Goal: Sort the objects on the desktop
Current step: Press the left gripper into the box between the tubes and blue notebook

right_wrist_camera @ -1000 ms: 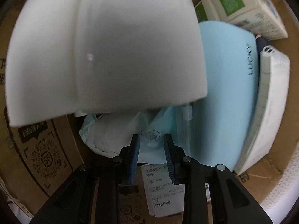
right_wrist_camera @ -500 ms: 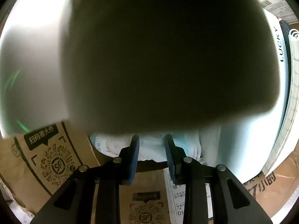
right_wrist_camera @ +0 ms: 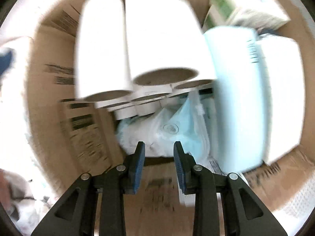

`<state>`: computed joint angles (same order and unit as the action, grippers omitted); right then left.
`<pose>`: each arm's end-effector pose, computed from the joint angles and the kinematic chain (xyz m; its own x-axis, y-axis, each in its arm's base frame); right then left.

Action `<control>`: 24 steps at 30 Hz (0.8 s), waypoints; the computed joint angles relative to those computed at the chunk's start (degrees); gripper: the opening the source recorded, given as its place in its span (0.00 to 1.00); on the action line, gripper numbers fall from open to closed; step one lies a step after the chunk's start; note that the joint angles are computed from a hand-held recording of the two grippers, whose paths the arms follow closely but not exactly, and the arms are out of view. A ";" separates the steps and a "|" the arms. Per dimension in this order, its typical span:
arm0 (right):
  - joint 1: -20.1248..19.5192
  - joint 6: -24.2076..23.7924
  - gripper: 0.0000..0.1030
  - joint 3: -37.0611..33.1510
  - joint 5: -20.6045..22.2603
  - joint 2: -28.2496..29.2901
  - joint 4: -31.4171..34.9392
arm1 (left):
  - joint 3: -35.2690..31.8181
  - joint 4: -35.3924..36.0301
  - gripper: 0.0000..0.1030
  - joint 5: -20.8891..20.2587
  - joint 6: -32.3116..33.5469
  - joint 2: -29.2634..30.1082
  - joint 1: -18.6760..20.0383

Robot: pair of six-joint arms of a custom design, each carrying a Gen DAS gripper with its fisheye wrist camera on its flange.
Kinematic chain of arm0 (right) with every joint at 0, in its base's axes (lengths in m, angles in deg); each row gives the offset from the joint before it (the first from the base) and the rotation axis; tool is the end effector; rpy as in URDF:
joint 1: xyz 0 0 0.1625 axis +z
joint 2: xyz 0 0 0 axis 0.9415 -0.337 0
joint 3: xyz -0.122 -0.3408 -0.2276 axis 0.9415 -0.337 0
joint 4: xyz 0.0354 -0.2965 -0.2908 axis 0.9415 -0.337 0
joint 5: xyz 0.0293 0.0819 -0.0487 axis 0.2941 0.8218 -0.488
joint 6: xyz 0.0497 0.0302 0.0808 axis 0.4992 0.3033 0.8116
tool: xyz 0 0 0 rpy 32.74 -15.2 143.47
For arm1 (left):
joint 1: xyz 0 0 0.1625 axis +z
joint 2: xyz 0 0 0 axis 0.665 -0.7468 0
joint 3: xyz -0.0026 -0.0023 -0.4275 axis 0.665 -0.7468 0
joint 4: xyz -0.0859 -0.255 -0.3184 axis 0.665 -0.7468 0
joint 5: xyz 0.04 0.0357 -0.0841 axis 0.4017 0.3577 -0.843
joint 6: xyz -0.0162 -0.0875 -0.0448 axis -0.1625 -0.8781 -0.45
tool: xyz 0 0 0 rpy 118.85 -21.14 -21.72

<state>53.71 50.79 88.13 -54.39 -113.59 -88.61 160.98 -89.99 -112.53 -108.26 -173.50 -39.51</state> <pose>0.3230 -0.3369 0.3110 -0.6821 -0.0677 0.7281 0.0371 0.9912 0.1268 -0.4001 -0.2046 0.2160 -0.9503 -0.2320 -0.2075 -0.0657 0.8010 -0.5950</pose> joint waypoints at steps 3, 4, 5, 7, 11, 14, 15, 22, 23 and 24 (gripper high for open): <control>1.99 0.31 0.26 -1.71 -0.03 -2.57 -0.72 | -1.83 -4.08 0.34 -3.42 5.32 3.78 2.31; 2.70 1.07 0.26 -2.48 -0.86 -3.25 -0.09 | -2.38 -7.00 0.34 -5.48 8.03 5.55 3.49; 3.20 2.03 0.26 -3.41 -1.98 -3.89 1.22 | -2.43 -9.12 0.34 -6.41 9.51 6.39 4.05; 3.19 2.82 0.26 -5.72 -4.08 -4.33 2.61 | -2.80 -14.74 0.34 -9.49 13.19 9.36 5.68; 3.46 2.65 0.26 -7.14 -5.28 -7.39 1.91 | -7.24 -13.10 0.17 -15.39 15.34 16.47 9.46; 1.80 -0.51 0.26 -11.27 -6.53 -8.83 3.76 | -8.20 -13.56 0.07 -20.69 13.81 19.87 12.64; 1.59 -1.32 0.26 -11.15 -6.53 -9.87 4.08 | -7.23 -17.03 0.06 -22.60 13.04 20.78 13.99; 1.52 -2.55 0.26 -6.41 -6.21 -12.40 1.02 | -7.68 -17.78 0.04 -28.61 8.22 25.44 19.25; 1.74 -2.33 0.26 -6.63 -6.37 -12.50 1.53 | -7.97 -17.67 0.04 -28.91 9.19 26.05 19.68; 1.85 -2.27 0.26 -6.78 -6.42 -12.62 1.70 | -8.36 -17.18 0.04 -28.97 9.93 26.58 19.93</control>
